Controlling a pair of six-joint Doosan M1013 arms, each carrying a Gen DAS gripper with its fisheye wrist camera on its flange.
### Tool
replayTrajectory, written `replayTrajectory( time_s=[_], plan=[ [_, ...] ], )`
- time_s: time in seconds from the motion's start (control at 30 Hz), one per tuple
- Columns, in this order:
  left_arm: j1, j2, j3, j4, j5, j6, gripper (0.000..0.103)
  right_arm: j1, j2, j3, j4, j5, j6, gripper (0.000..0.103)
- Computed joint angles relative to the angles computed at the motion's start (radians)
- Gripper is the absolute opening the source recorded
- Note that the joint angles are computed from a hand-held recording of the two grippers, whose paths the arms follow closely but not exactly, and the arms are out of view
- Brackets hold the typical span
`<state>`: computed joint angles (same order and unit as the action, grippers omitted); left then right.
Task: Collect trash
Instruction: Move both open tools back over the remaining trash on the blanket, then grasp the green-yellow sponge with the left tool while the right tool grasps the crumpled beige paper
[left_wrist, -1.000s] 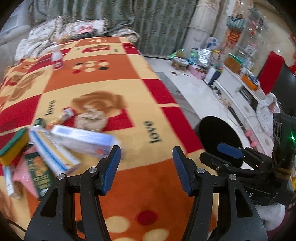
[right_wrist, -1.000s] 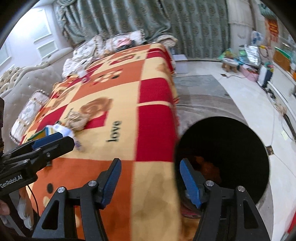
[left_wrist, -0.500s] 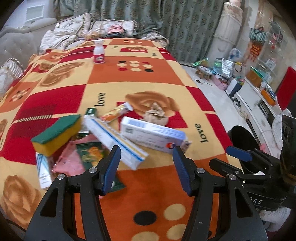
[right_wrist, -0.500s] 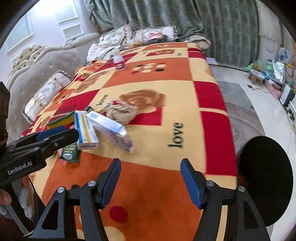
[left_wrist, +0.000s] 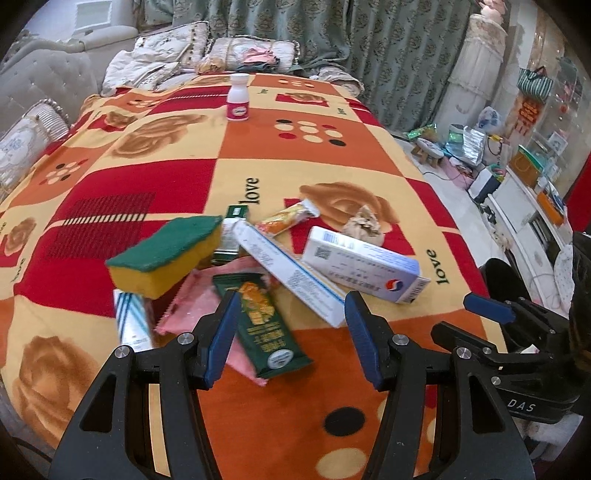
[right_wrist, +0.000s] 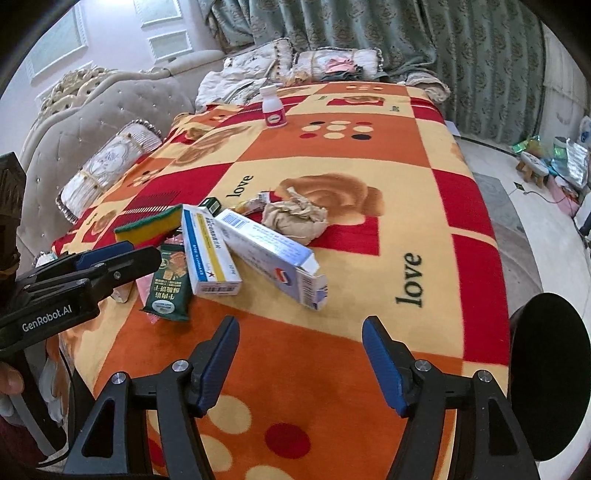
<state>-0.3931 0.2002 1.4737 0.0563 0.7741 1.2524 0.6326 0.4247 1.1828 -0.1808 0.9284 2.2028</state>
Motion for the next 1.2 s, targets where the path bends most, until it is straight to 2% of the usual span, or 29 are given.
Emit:
replayTrajectory(
  time_s=[0.13,0.4,0.63,0.87,1.0,1.2],
  plan=[
    [0.017,-0.009,0.008,-0.01,0.005,0.002,0.057,0.004,0.009,-0.014,0.007,0.005,-0.015,0.068],
    [0.091,-0.027,0.027,-0.119,0.013,0.057,0.057,0.007,0.021,-0.037,0.01,0.011,-0.032,0.069],
    [0.136,-0.036,0.024,-0.12,0.011,0.052,0.057,0.006,0.041,-0.075,0.006,0.027,-0.061,0.069],
    [0.173,0.0,-0.027,-0.149,0.037,0.04,0.057,-0.012,0.083,-0.157,-0.002,0.06,-0.087,0.069],
    [0.187,0.029,-0.06,-0.208,0.057,0.079,0.058,-0.026,0.116,-0.217,0.001,0.094,-0.101,0.07],
    [0.189,0.083,-0.113,-0.26,0.129,0.157,0.058,-0.057,0.189,-0.321,0.072,0.157,-0.133,0.071]
  ],
)
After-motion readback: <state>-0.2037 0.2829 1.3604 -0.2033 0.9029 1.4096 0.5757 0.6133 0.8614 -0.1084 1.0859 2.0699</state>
